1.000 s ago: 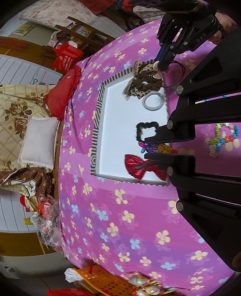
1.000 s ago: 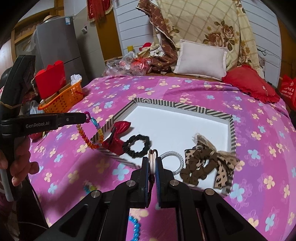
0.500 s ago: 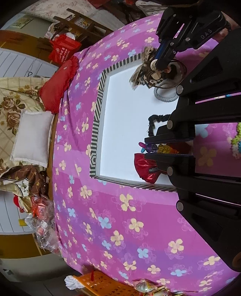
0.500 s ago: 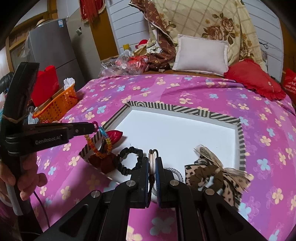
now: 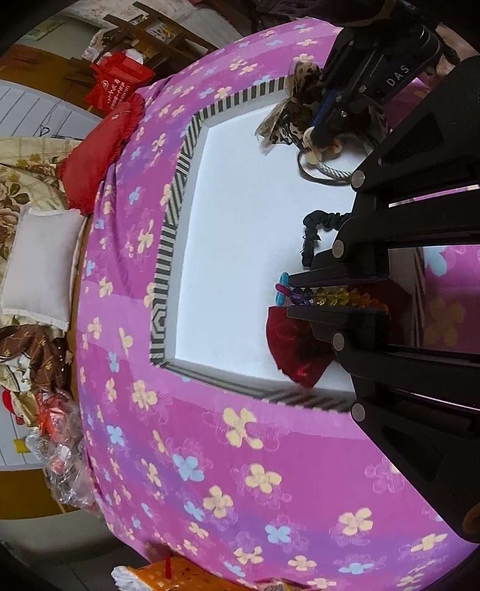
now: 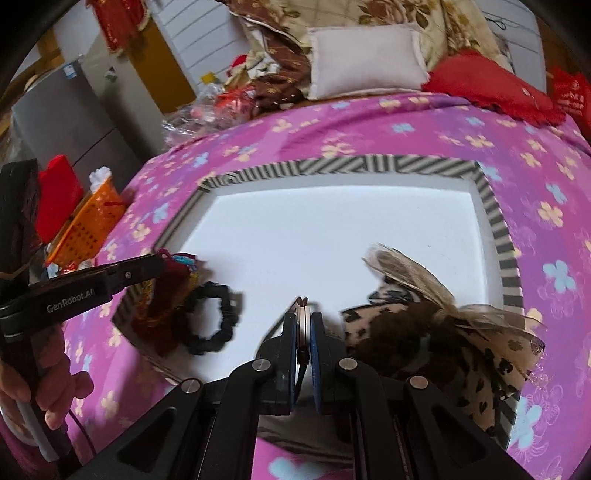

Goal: Organize jewelry
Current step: 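Open both tools over the box to drop the two bracelets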

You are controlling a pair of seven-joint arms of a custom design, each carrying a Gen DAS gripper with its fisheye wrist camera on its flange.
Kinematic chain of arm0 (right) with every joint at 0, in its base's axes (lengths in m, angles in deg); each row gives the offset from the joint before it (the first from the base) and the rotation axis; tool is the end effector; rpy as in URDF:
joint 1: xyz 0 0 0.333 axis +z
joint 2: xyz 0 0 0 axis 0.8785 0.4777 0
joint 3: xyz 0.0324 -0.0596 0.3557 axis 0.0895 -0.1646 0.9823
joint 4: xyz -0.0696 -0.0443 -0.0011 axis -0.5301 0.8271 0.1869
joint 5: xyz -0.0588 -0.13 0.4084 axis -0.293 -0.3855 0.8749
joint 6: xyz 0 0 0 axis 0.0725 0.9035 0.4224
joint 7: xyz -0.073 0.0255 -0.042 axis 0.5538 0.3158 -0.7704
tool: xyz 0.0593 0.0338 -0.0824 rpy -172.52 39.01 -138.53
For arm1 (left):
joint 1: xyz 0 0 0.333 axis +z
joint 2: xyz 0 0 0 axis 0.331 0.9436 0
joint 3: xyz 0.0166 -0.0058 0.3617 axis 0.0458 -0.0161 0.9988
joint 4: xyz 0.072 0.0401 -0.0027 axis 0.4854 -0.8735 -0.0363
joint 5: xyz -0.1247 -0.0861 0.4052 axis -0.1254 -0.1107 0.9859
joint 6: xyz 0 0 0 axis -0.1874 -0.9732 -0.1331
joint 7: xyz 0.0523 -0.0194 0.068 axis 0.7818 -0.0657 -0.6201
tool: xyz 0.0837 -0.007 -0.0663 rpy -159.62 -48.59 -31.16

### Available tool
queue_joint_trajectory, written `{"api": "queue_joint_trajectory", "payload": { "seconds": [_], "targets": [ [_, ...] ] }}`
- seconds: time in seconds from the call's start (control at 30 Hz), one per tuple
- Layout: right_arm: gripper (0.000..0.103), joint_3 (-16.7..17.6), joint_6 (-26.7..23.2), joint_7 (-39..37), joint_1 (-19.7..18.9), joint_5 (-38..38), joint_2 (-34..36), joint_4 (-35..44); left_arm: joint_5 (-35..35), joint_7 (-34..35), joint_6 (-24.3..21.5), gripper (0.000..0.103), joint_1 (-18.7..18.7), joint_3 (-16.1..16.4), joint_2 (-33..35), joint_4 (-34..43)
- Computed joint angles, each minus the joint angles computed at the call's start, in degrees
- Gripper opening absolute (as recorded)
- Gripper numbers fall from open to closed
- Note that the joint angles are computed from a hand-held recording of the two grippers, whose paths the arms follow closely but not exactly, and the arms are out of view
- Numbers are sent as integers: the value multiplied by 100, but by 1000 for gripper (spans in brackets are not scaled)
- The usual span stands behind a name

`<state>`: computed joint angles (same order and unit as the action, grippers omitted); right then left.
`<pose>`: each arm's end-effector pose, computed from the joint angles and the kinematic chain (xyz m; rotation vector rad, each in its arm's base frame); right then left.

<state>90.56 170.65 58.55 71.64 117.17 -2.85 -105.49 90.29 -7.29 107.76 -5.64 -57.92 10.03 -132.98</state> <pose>0.5506 0.1124 0.3107 -2.0409 1.2546 -0.0566 0.5092 -0.3737 0.3504 -2.1457 1.6641 -0.6113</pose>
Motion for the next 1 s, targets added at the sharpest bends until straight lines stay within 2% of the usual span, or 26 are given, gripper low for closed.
{"api": "queue_joint_trajectory", "payload": {
  "seconds": [0.4, 0.47, 0.5, 0.53, 0.67, 0.77, 1.0],
  "targets": [
    [9, 101, 705, -258, 127, 54, -29, -74, -244, 149, 162, 8, -130, 119, 343, 173],
    [17, 97, 715, -340, 131, 124, -68, -117, -246, 96, 242, 9, -147, 151, 345, 151],
    [31, 92, 716, -377, 135, 156, -85, -134, -270, 105, 251, 11, -148, 155, 340, 139],
    [41, 87, 717, -456, 133, 240, -100, -149, -288, 108, 254, 16, -153, 160, 329, 125],
    [41, 40, 674, -532, 152, 346, -168, -217, -45, -218, 293, 53, -227, 239, 197, 5],
    [41, 13, 620, -604, 166, 451, -306, -320, 151, -420, 250, 62, -224, 206, 47, -93],
    [44, -94, 605, -1122, 313, 970, -964, -819, 657, -908, -202, 65, -194, -102, -408, -388]
  ]
}}
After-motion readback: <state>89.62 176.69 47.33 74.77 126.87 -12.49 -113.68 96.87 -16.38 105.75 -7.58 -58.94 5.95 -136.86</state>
